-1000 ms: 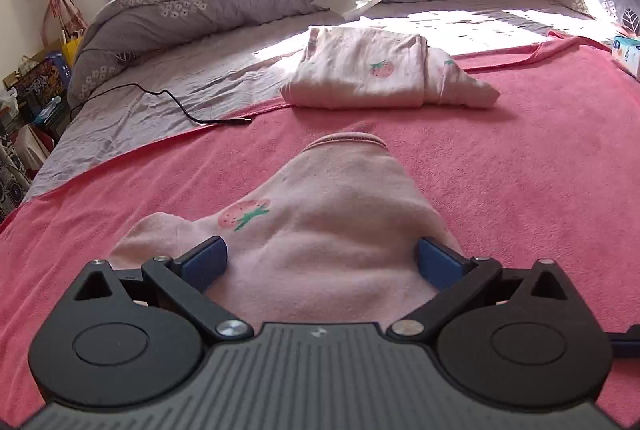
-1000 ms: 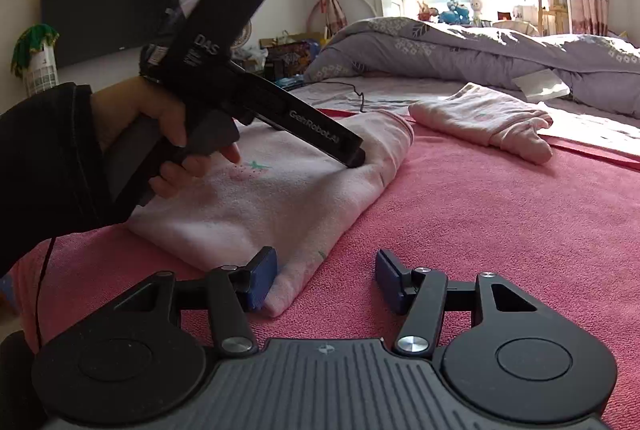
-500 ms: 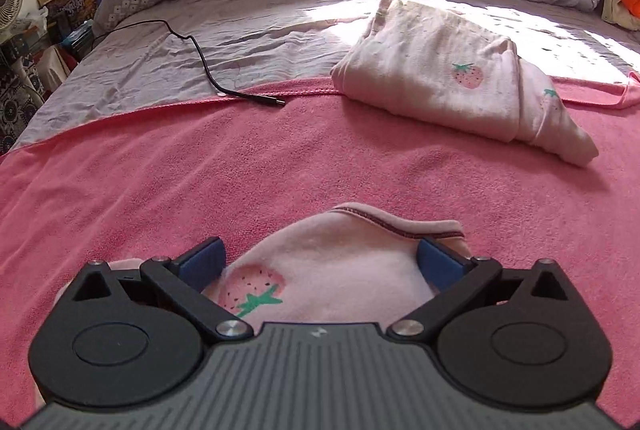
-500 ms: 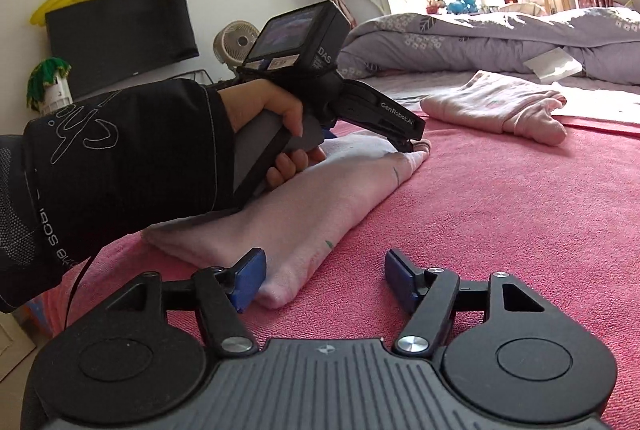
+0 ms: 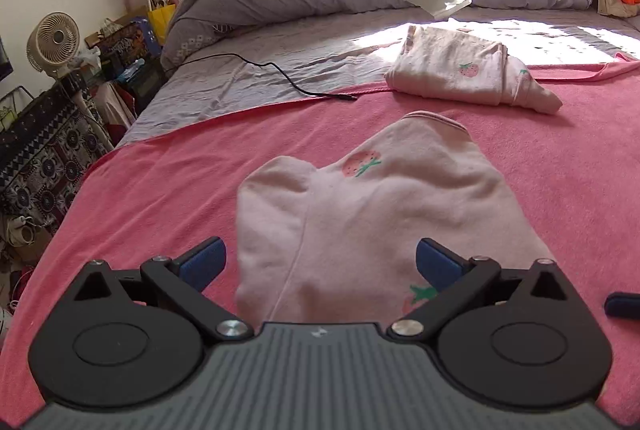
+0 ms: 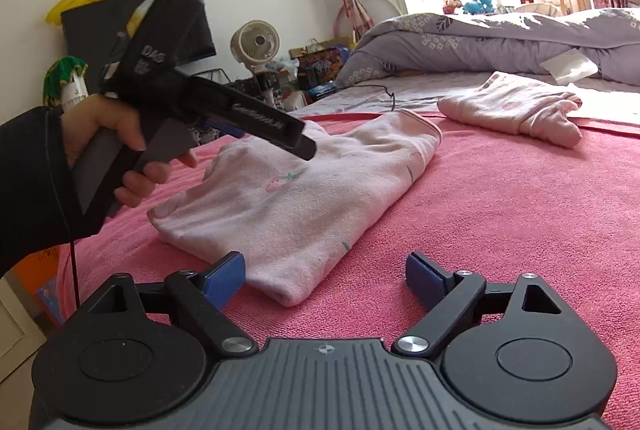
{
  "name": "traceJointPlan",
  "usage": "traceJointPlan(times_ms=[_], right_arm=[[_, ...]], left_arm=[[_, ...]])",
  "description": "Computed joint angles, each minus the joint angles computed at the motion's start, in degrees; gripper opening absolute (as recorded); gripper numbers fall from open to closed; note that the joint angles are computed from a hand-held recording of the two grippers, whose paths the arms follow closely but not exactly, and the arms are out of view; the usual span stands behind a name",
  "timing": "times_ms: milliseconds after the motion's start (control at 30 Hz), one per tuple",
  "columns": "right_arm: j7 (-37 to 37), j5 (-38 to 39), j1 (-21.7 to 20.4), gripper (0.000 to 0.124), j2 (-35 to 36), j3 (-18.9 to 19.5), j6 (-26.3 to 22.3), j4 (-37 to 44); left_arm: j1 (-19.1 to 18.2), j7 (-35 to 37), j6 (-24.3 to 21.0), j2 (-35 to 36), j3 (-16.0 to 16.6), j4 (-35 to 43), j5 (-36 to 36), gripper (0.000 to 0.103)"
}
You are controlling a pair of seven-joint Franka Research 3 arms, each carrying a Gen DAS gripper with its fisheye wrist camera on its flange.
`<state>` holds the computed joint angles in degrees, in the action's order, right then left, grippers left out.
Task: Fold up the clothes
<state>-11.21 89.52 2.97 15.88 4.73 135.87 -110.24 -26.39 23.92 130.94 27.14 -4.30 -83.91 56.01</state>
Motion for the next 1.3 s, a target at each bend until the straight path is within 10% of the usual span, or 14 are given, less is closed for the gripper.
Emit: traceJointPlan(times_ms=[267,467,667,1300], right_arm=[[-4.4,-2.1,-0.9,0.096,-2.9,-1.3,-3.0,-2.7],[-11.1,-5.7,-1.1,0.103,-4.8,-3.3,2.9,-3.0],[-0.9,-16.8,-3.4,0.103,1.5,-3.2,-3.3,3.8],[-3.3,-13.6,-5.9,0.103,1.7,-1.3,-4.5,3.3]], left_arm=[[-0.3,-19.3,9.4,-10.7,-2.9,-17.8,11.1,0.103],[-1.1,-18.4,10.0,-4.1,-4.2,-11.6,10.5,0.103],[-5.1,-19.1,5.5,0.6,-1.4,-6.0,10.1,0.103],[-4.8,-24.5,10.2,0.2,-0.1,-7.9,14.8,0.103]])
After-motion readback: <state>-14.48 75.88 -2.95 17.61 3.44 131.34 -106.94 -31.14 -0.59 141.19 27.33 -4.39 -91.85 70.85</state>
